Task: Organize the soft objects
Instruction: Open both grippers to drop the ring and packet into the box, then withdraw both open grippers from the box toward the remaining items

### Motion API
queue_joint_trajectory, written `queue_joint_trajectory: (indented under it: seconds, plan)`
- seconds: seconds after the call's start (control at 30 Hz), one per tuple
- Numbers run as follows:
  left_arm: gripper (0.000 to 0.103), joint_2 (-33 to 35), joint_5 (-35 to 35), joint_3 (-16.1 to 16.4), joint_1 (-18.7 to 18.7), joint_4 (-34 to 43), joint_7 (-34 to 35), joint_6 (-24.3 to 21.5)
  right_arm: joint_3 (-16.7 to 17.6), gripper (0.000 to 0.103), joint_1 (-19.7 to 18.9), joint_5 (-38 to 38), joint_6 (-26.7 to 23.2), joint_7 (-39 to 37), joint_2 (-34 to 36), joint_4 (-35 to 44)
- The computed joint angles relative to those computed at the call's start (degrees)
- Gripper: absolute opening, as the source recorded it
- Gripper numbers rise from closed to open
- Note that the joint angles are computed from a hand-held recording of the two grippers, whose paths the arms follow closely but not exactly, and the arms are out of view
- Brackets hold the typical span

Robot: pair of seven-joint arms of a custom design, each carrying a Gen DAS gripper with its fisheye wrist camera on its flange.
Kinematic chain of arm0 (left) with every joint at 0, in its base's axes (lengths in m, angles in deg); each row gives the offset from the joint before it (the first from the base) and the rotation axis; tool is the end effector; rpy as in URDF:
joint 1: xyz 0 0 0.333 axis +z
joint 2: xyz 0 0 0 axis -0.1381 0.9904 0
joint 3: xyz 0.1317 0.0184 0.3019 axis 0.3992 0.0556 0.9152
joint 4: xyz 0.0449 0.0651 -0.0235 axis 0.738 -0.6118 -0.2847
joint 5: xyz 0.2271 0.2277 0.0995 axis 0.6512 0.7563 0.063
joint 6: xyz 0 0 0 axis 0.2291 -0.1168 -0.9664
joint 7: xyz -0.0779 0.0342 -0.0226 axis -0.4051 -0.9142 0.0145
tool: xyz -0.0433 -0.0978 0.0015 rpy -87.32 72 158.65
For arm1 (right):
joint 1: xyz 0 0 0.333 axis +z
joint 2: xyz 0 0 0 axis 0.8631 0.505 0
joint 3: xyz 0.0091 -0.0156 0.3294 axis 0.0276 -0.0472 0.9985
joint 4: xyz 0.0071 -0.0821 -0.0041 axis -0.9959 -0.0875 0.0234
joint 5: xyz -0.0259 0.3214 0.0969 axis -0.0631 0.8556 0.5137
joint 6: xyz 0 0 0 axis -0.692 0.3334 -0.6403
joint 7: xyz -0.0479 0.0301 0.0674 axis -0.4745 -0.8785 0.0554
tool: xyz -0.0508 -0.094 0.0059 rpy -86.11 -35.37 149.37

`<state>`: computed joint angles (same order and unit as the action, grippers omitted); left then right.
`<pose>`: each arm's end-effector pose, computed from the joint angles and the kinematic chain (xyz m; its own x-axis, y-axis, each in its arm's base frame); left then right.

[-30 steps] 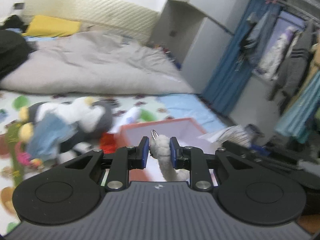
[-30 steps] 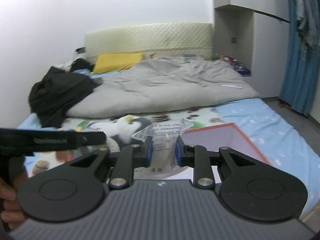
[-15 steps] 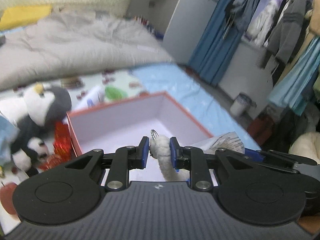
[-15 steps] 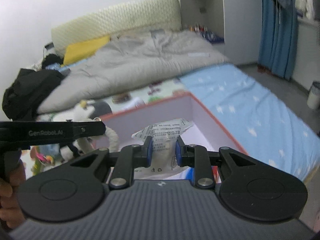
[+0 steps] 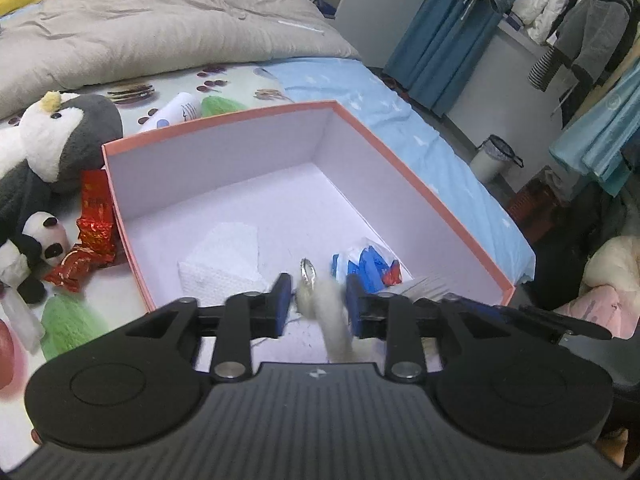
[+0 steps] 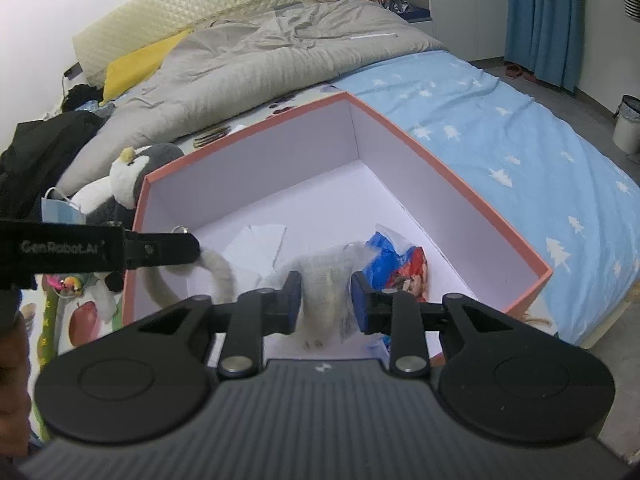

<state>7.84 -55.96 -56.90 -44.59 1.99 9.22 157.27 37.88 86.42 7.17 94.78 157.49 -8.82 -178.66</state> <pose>0.5073 -0.5010 0.5871 -0.4585 -0.8292 0.3197 -0.7821 0.2057 -0.5883 0.3943 0.3294 0.5786 -0.1881 -0.9612 -0.2016 -0.6782 0.2756 -0.6813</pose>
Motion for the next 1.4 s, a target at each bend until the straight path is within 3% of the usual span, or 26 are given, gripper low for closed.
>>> queue_joint_trajectory:
  seconds: [0.07, 0.33, 0.47, 0.53, 0.63, 0.97, 1.4]
  plan:
    - [0.039, -0.34, 1.78, 1.04, -0.80, -0.04, -0.65, -0.01, 0.05, 0.044, -0.15, -1.05, 0.17, 0.56, -0.43, -0.16]
    - [0.039, -6.02, 4.49, 1.22, -0.52, -5.56, -1.75, 3.96, 1.74, 0.045, -0.47, -6.30, -0.92, 4.45, -3.36, 0.29]
    - [0.039, -10.96, 4.70, 0.17, 0.61, -11.69, -1.76, 8.50, 3.40, 0.045, -0.27, -9.37, -1.69, 6.48, -4.14, 1.68]
    - [0.039, -14.30, 6.90, 0.75, 0.45, -16.99, -3.94, 13.18, 4.58, 0.045, 0.15, -11.55, -3.07, 7.42, -4.16, 2.84]
    - [0.039, -18.46, 11.38, 1.41, 0.35, -22.42, -8.37, 15.33, 5.86, 0.045, 1.22, -13.94, -4.65, 8.96, -4.03, 4.37]
    - [0.039, -31.78, 13.17, -3.47, 8.09, -39.19, -12.23, 20.04, 8.04, 0.045, 6.18, -17.41, -8.36, 11.15, -1.93, 8.01]
    - [0.039, -47.49, 8.93, -10.18, 19.33, -59.38, -14.82, 23.73, 8.08, 0.045, 12.90, -16.97, -9.14, 12.50, 2.51, 11.23]
